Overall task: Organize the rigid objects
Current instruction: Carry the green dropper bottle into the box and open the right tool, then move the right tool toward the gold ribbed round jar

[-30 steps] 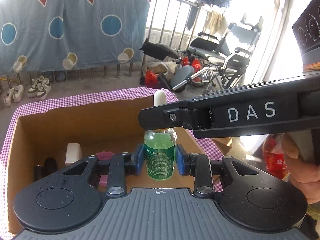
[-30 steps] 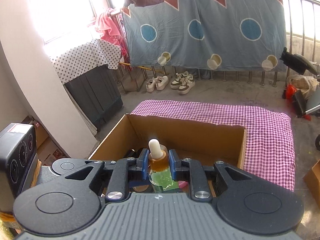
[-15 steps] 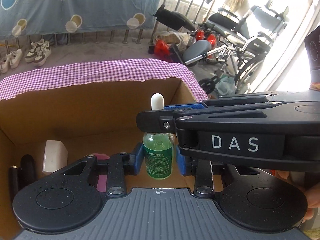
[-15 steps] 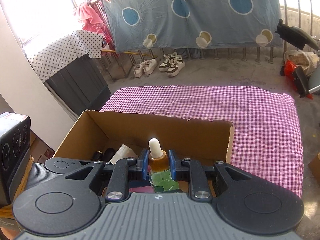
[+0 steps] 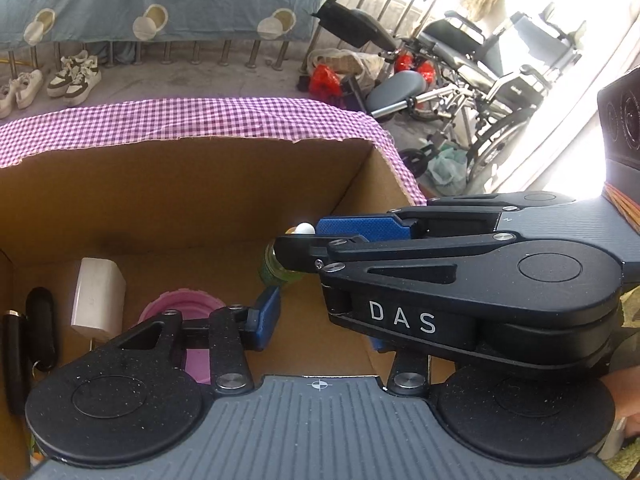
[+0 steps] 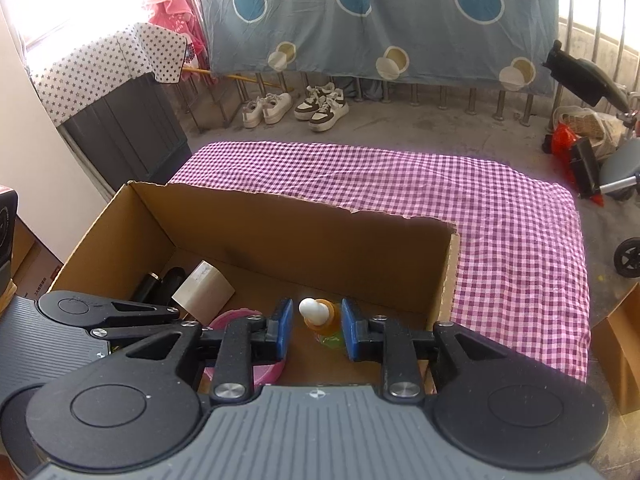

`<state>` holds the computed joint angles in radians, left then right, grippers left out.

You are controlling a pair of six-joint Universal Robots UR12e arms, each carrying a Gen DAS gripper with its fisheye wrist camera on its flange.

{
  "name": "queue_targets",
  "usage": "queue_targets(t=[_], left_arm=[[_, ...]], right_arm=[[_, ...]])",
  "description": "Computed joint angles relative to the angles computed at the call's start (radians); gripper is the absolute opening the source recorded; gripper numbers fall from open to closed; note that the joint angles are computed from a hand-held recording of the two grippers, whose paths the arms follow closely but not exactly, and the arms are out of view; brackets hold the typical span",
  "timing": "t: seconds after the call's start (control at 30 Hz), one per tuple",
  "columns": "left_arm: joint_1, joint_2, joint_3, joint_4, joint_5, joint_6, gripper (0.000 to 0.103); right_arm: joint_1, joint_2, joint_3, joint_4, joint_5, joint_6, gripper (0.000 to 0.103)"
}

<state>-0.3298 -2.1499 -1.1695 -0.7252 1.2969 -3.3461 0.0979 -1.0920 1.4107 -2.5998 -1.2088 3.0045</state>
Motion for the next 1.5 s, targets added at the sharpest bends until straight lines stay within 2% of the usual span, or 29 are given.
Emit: queue_targets(t=[0.03,0.1,0.23,0.37,0.57,0.67,0.73,0.83,0.9,1.1,1.2,1.37,1.5], left_arm=[[0.000,0.003,-0.004,0.004,0.002,-0.002,0.048],[-0.004,0.011,-0.012,0.020,0.021,-0.010,0.052],[-0.012,0.040,-0.049,0.073,0.042,0.011,0.059],[-0.021,0.084,-0.107,0.151,0.055,0.044,0.067],[-0.028,0.163,-0.206,0.252,0.053,0.090,0.072],[-0.027,0.211,-0.273,0.295,0.030,0.116,0.081],[-0.022,0.245,-0.322,0.315,0.004,0.139,0.086],[-0.008,0.295,-0.393,0.313,-0.054,0.169,0.092],[0.001,0.325,-0.439,0.314,-0.063,0.183,0.097],[-0.011,0.380,-0.546,0.339,0.057,0.201,0.098],[-0.021,0.386,-0.591,0.392,0.128,0.187,0.098],[-0.034,0.369,-0.624,0.428,0.205,0.181,0.096],[-0.041,0.338,-0.628,0.453,0.266,0.191,0.091]], right_arm=[[-0.002,-0.001,0.000,0.001,0.006,0.010,0.037],[-0.007,-0.008,0.010,-0.020,0.006,0.031,0.051],[-0.018,-0.038,0.052,-0.085,0.024,0.084,0.051],[-0.035,-0.098,0.135,-0.195,0.066,0.156,0.051],[-0.043,-0.193,0.253,-0.333,0.054,0.222,0.051],[-0.049,-0.249,0.325,-0.404,0.069,0.250,0.052],[-0.051,-0.278,0.369,-0.454,0.082,0.262,0.057],[-0.048,-0.323,0.439,-0.517,0.098,0.293,0.059],[-0.047,-0.345,0.479,-0.541,0.119,0.319,0.059],[-0.025,-0.368,0.560,-0.575,0.180,0.371,0.059],[-0.009,-0.348,0.571,-0.561,0.210,0.399,0.059],[0.020,-0.296,0.546,-0.503,0.221,0.436,0.059],[0.037,-0.250,0.512,-0.438,0.243,0.438,0.049]])
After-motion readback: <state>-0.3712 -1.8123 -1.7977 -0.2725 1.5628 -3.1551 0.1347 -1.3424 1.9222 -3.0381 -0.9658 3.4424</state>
